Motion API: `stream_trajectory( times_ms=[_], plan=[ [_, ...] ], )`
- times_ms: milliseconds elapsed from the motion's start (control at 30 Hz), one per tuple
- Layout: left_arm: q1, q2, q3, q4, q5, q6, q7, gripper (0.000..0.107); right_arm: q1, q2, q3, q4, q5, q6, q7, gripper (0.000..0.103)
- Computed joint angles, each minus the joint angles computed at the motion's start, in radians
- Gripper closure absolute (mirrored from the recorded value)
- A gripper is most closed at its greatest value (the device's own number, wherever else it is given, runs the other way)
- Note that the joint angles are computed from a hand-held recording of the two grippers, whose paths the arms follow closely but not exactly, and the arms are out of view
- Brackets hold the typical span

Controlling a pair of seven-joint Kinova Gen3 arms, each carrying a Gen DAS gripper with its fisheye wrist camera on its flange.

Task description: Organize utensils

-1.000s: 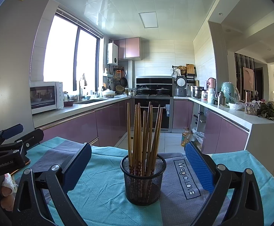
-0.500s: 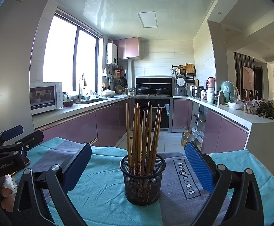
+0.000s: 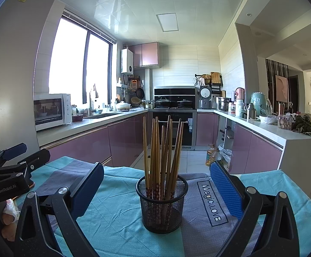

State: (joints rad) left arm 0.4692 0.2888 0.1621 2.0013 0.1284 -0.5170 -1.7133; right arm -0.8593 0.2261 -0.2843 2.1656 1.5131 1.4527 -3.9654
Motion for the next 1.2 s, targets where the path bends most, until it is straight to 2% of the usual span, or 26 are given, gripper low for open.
stream_trajectory(
  times_ms=[1200],
  plan=[
    [0.000, 0.001, 0.001, 0.008, -0.001, -0.007, 0.003, 0.010, 0.004, -0.006, 0.000, -0.006, 0.000, -0.004, 0.010, 0.007]
  ],
)
